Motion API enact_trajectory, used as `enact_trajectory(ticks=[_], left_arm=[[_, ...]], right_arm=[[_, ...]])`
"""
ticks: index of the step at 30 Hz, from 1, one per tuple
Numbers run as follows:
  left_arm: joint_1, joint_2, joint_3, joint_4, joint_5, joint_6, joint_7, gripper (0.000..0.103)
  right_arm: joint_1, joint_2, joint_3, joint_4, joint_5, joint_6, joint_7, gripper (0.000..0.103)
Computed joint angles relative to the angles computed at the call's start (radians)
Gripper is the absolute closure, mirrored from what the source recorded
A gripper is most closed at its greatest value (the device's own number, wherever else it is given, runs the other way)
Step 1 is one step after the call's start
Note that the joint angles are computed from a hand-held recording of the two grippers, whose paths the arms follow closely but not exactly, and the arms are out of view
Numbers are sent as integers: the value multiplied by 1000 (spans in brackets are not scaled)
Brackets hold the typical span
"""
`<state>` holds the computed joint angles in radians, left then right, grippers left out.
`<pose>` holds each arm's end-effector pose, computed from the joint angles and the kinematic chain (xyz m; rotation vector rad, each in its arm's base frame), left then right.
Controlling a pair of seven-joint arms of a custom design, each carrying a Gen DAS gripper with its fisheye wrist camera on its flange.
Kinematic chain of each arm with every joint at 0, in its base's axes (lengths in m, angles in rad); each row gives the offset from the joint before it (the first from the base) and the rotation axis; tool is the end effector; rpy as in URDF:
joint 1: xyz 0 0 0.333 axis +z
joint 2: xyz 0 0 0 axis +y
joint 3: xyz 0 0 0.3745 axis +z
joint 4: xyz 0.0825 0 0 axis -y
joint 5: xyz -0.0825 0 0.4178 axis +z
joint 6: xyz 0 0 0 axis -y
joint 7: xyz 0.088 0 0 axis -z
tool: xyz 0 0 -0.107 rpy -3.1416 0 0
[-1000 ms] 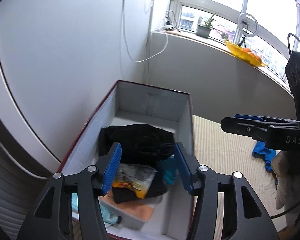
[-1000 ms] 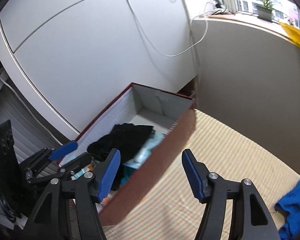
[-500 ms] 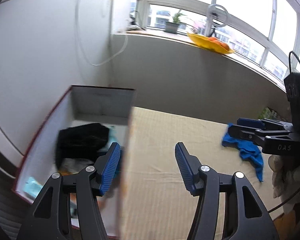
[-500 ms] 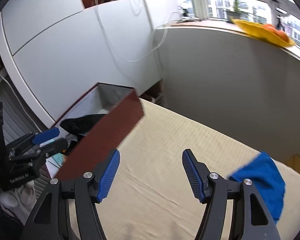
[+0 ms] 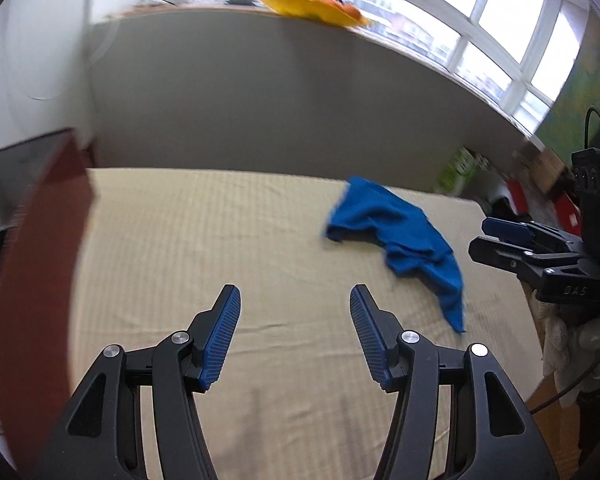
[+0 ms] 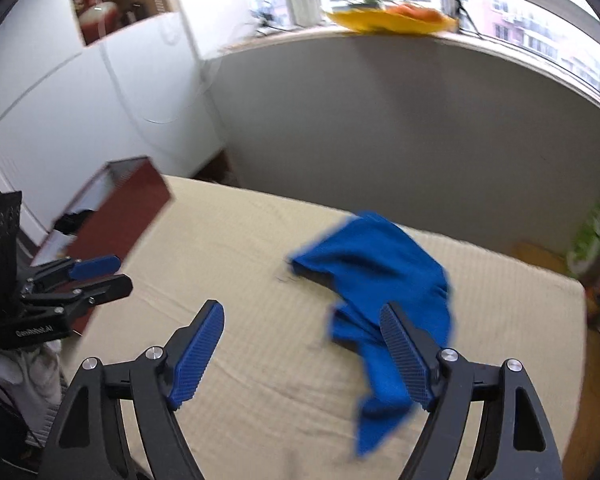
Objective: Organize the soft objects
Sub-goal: 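Move both tools back to the blue towel on the table, then grasp the blue towel with the left tool while the right tool grasps it too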
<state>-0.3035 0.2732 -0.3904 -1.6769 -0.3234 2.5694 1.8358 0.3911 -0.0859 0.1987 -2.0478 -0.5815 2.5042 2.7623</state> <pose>0.5843 -0.4353 0.5690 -1.2308 2.6302 -1.0839 0.4930 0.3392 0.5818 -1.5758 1.9659 -0.5526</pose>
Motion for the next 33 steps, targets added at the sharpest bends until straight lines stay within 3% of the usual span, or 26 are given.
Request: enact_trajectory(ticks=[3, 5, 14, 26, 30, 33], left_arm=[[-22, 65, -12, 77, 14, -61, -9, 46], [-43, 106, -11, 125, 39, -75, -31, 38], [-137, 337, 10, 458, 175, -253, -146, 37], [-262, 617, 54, 916, 266, -499, -206, 37], [-282, 616, 65, 906, 278, -467, -168, 35], [-273, 583, 54, 838, 271, -418, -127, 44]], right_arm=[[-15, -42, -8, -59, 29, -22, 16, 26], [-31, -69, -11, -100, 66, -20, 29, 26], [-93, -121, -14, -242, 253, 92, -15, 26], [-105, -64, -5, -234, 307, 124, -115, 26], [-97, -32, -10, -211, 289, 108, -114, 29], [-91, -17, -8, -188, 221, 74, -77, 39]])
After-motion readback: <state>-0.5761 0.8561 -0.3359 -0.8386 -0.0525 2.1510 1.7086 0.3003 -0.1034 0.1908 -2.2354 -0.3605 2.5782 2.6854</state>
